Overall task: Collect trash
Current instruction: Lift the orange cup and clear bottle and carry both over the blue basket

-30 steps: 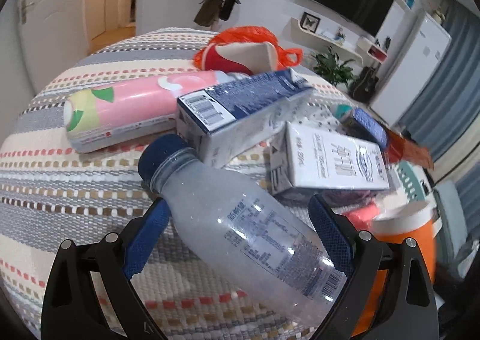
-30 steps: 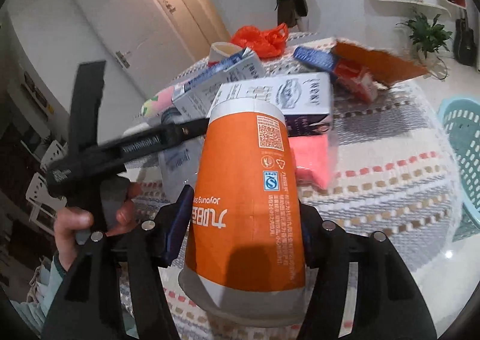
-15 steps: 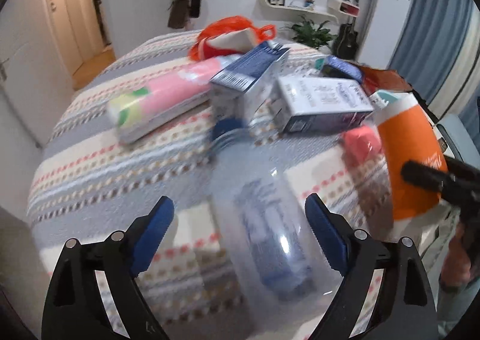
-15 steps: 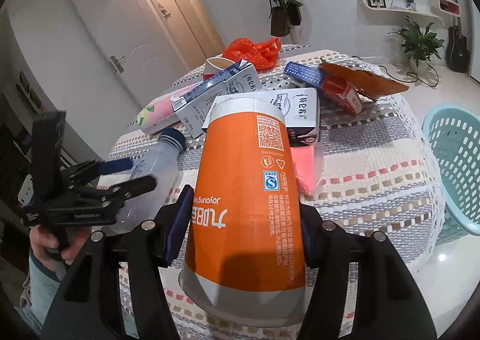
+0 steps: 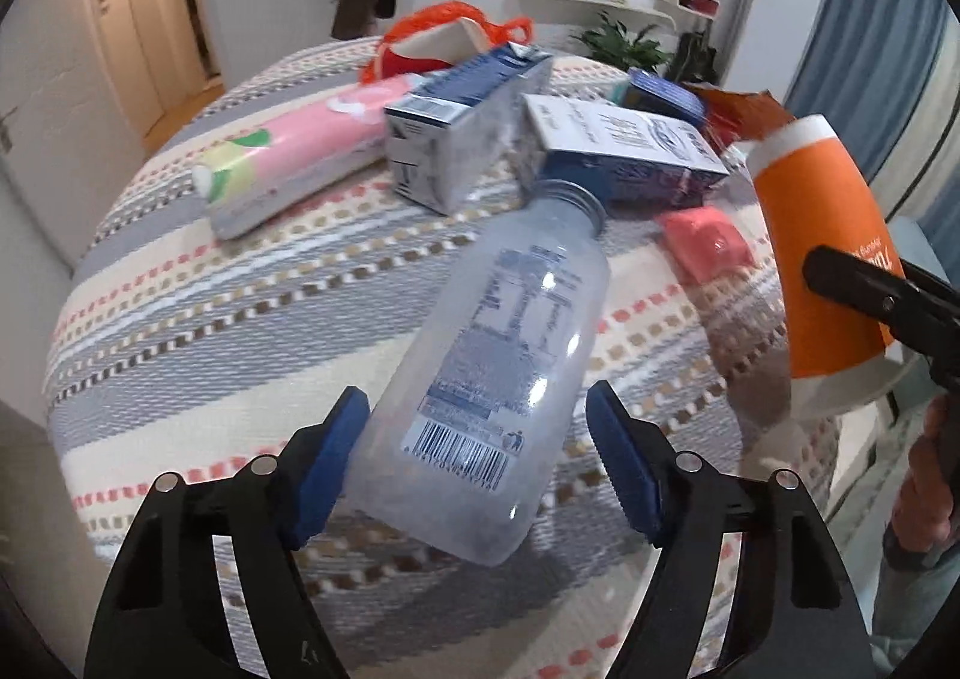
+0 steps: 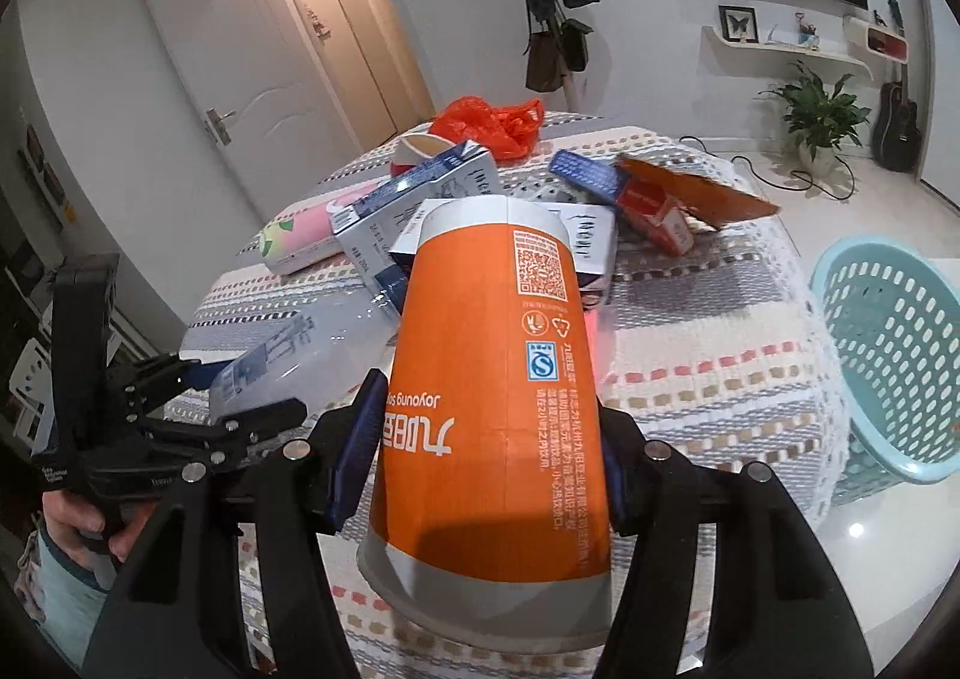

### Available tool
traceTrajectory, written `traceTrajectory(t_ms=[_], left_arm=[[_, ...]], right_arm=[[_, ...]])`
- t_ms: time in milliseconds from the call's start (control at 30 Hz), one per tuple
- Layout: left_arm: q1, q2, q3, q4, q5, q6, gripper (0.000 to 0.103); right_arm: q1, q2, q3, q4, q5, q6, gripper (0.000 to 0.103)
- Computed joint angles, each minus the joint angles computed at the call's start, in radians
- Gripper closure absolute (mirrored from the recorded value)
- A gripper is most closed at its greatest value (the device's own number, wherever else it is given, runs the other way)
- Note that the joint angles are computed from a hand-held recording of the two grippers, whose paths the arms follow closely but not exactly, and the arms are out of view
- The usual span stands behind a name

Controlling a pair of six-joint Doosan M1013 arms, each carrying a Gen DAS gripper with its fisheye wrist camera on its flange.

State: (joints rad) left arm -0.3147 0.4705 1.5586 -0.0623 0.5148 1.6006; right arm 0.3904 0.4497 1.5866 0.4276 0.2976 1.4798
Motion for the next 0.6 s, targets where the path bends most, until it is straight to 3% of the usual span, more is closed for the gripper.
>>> traceTrajectory(t_ms=[133, 200, 267, 400, 533, 600], left_arm=[[-0.005, 0.011, -0.015, -0.024, -0.003, 0.007, 0.027], [-0.015, 0.020, -0.029, 0.022, -0.003, -0.037, 0.029], [-0.029, 0.033, -0.048, 0.091, 0.007, -0.098, 0.042], [-0.042, 0.021, -0.033, 0.126, -0.032, -0.143, 0.046], [-0.042, -0.006, -0.021, 0.004, -0.101, -0.069, 0.049], [-0.048, -0.016, -0.023, -0.023, -0.133, -0.045, 0.049]], right_arm=[[-0.009, -0.003, 0.008, -0.013, -0.003, 0.020, 0.046], [-0.012, -0.008, 0.014, -0.033, -0.006, 0.040, 0.046], [-0.014, -0.014, 0.021, -0.052, -0.016, 0.055, 0.046], [-0.013, -0.039, 0.044, -0.169, -0.057, 0.153, 0.046], [-0.024, -0.071, 0.067, -0.278, -0.110, 0.260, 0.046], [-0.034, -0.087, 0.077, -0.415, -0.139, 0.398, 0.046]])
